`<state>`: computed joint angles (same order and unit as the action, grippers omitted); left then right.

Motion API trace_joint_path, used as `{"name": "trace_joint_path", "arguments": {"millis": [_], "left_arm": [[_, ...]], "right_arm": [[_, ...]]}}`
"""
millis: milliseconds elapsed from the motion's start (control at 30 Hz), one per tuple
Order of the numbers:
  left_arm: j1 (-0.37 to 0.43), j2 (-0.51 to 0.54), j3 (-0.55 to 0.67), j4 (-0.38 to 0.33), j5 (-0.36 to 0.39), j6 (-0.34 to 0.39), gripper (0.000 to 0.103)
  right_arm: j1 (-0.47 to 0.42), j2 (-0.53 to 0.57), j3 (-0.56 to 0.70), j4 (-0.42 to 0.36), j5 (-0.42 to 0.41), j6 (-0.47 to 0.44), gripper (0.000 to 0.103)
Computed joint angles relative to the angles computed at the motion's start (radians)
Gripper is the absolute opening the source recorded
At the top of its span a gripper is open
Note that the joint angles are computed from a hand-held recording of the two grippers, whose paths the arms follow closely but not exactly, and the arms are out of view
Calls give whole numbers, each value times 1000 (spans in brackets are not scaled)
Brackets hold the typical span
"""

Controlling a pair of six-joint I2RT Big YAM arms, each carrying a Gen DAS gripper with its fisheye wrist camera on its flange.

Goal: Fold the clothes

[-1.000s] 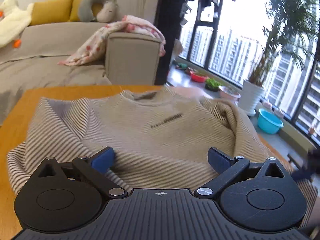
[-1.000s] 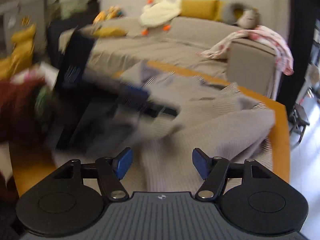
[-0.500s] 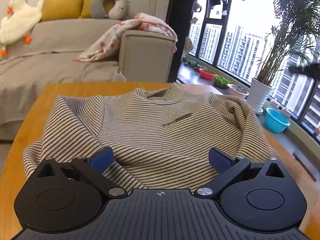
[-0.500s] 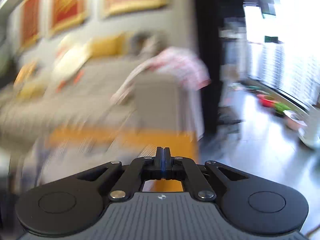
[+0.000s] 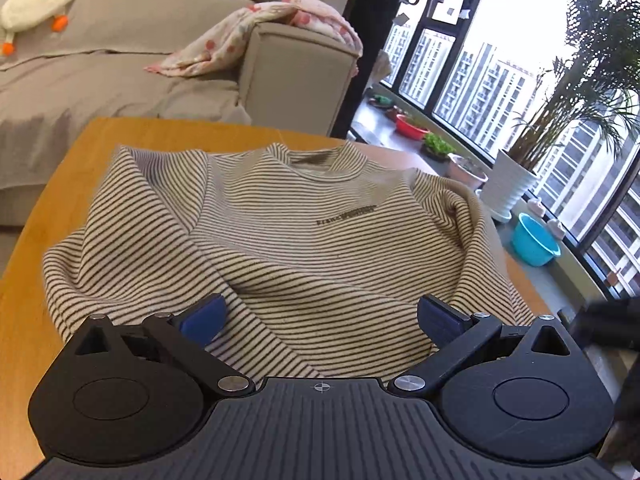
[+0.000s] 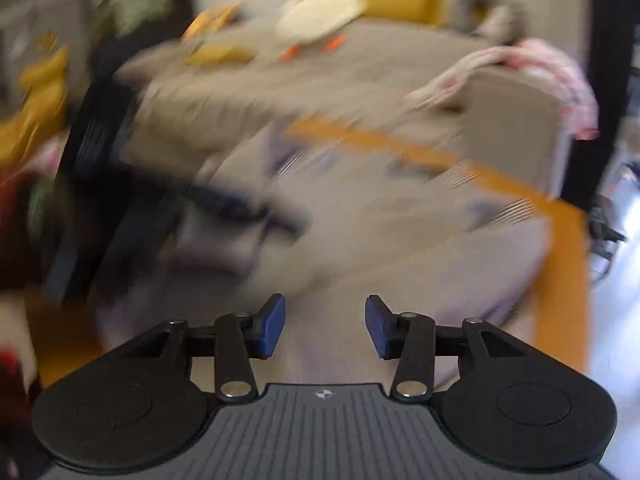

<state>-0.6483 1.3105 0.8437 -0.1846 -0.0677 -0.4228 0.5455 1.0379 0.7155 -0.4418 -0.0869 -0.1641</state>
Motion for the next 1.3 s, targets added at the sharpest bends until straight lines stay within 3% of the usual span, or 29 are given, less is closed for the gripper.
{"name": "trace_joint_path", "arguments": {"millis": [67, 100, 133, 200, 400, 467, 567, 700, 967, 1133, 1300], "left_arm": [[0, -9, 0, 1, -4, -6, 103], [1, -13, 0, 1, -4, -10, 103], [4, -18, 1, -2, -1, -14, 103], [10, -27, 1, -8, 5, -20, 103], [33, -69, -17, -28, 6, 21, 103], [44, -76, -24, -27, 10, 23, 103], [63, -87, -33, -19, 26, 18, 103], [89, -102, -46, -17, 45, 21, 103], [123, -179, -91, -40, 42, 6, 103], [146, -213, -110, -61, 34, 5, 103], [163, -209, -114, -69, 47, -8, 103]], "right_arm": [[86, 22, -27, 14, 123, -83, 42], [115, 11, -63, 75, 178, -131, 37], [131, 11, -72, 105, 237, -176, 7], [108, -8, -86, 155, 305, -203, 8], [-250, -71, 35, 202, 286, 6, 8], [-361, -80, 95, 223, 253, 121, 8], [-452, -68, 173, 240, 159, 270, 8], [-383, -7, 236, 251, 83, 311, 8], [-187, 335, 445, 303, -38, 416, 8], [-120, 472, 538, 284, -55, 432, 8], [-98, 519, 564, 251, -49, 411, 15]]}}
